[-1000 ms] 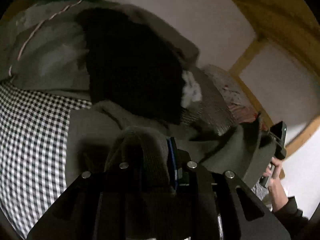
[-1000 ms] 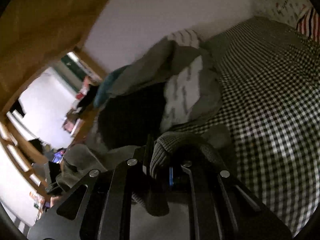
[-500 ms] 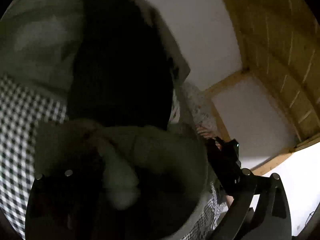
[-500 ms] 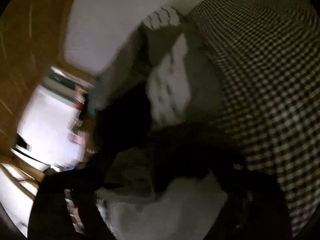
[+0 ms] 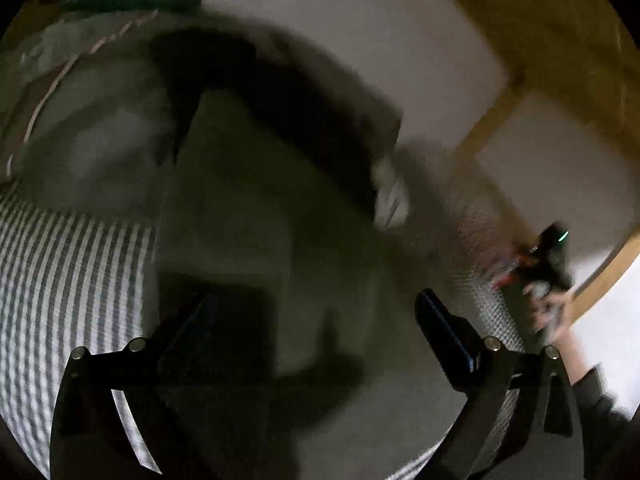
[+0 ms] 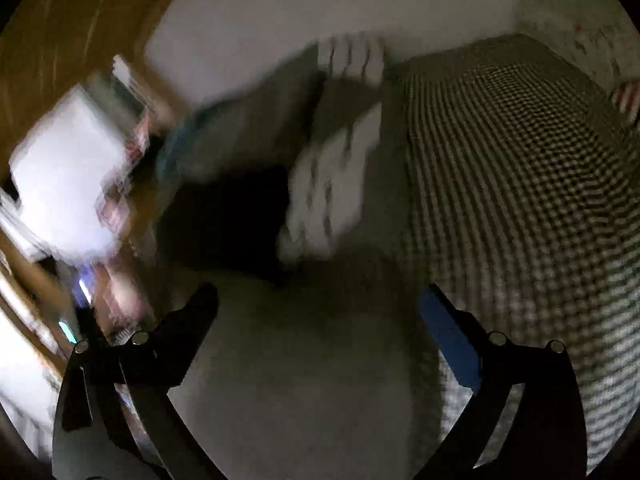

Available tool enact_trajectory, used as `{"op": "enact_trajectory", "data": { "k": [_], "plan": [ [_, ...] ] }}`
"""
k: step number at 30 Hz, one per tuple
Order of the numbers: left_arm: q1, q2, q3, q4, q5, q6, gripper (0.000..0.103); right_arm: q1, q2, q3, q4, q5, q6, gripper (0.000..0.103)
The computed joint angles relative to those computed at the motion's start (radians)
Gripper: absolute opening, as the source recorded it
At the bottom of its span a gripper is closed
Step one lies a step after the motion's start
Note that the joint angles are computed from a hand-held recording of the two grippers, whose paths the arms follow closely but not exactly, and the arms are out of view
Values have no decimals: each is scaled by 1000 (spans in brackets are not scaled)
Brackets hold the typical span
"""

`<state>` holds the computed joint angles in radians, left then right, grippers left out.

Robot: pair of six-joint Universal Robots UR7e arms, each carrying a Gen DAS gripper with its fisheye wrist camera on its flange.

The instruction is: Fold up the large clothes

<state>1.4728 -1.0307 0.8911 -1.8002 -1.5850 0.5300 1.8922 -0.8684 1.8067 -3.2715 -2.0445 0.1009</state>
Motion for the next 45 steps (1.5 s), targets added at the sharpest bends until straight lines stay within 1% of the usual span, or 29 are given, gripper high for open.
{"op": "enact_trajectory", "data": {
  "k": [2,4,6,7,8,9,10,11,13,14,15,17,18,19,20,21,22,23,25,28,29,31,32,33,34,35,36,39,45],
  "plan": [
    [-1,-55,124,-85,94,63,97,17,3,51,38,-46,-68,100],
    [5,-80,199,-144,183,94,97,23,18,109,80,-88,-76,99],
    [13,-76,227,-127,290,64,97,-7,13,174,97,-20,-28,99],
    [28,-64,211,-88,303,26,98,-24,12,201,83,32,-5,98],
    [46,-57,194,-64,273,-10,98,-44,16,237,41,105,10,93],
    [62,-62,199,-81,240,-6,98,-48,31,259,-12,136,1,64],
    [64,-70,211,-99,249,0,98,-43,50,274,-59,126,-11,49],
    [66,-74,216,-109,254,-10,98,-31,76,295,-148,86,-13,42],
    [88,-76,202,-111,254,-67,98,-53,90,343,-315,122,14,25],
    [103,-71,182,-95,237,-85,98,-69,87,372,-394,132,44,22],
    [111,-70,174,-90,227,-86,98,-72,86,384,-432,99,63,19],
    [115,-85,186,-115,233,-84,98,-70,67,419,-467,66,106,23],
    [114,-103,203,-133,238,-88,98,-44,62,417,-457,1,112,35],
    [105,-135,242,-178,245,-76,98,-1,62,407,-442,-103,105,58],
    [90,-179,306,-264,248,-35,98,43,65,394,-439,-208,77,76],
    [72,-225,373,-369,259,26,98,98,87,371,-474,-313,35,100],
    [54,-262,443,-474,273,75,98,158,120,335,-521,-409,-22,100],
    [29,-298,509,-578,292,136,98,200,147,295,-525,-463,-67,100],
    [-28,-365,646,-773,289,215,98,255,199,200,-451,-509,-117,100],
    [-102,-379,745,-902,301,227,98,294,338,-26,-281,-554,-176,100],
    [-123,-378,771,-917,286,188,98,297,379,-88,-244,-559,-189,100],
    [-149,-345,772,-866,292,138,98,287,463,-216,-130,-504,-182,100],
    [-161,-319,773,-868,322,127,98,281,484,-253,-81,-493,-162,100],
    [-172,-277,778,-912,393,128,98,273,516,-306,-16,-493,-125,100],
    [-179,-230,774,-938,483,134,98,273,528,-326,35,-495,-83,100],
    [-162,-172,740,-932,535,137,98,258,525,-330,85,-480,-28,100],
    [-148,-147,711,-892,547,113,98,244,505,-304,94,-444,18,100],
    [-97,-119,640,-806,455,78,98,223,467,-229,63,-432,50,100],
    [-76,-133,606,-777,457,84,98,199,401,-122,12,-450,111,100]
  ]
}}
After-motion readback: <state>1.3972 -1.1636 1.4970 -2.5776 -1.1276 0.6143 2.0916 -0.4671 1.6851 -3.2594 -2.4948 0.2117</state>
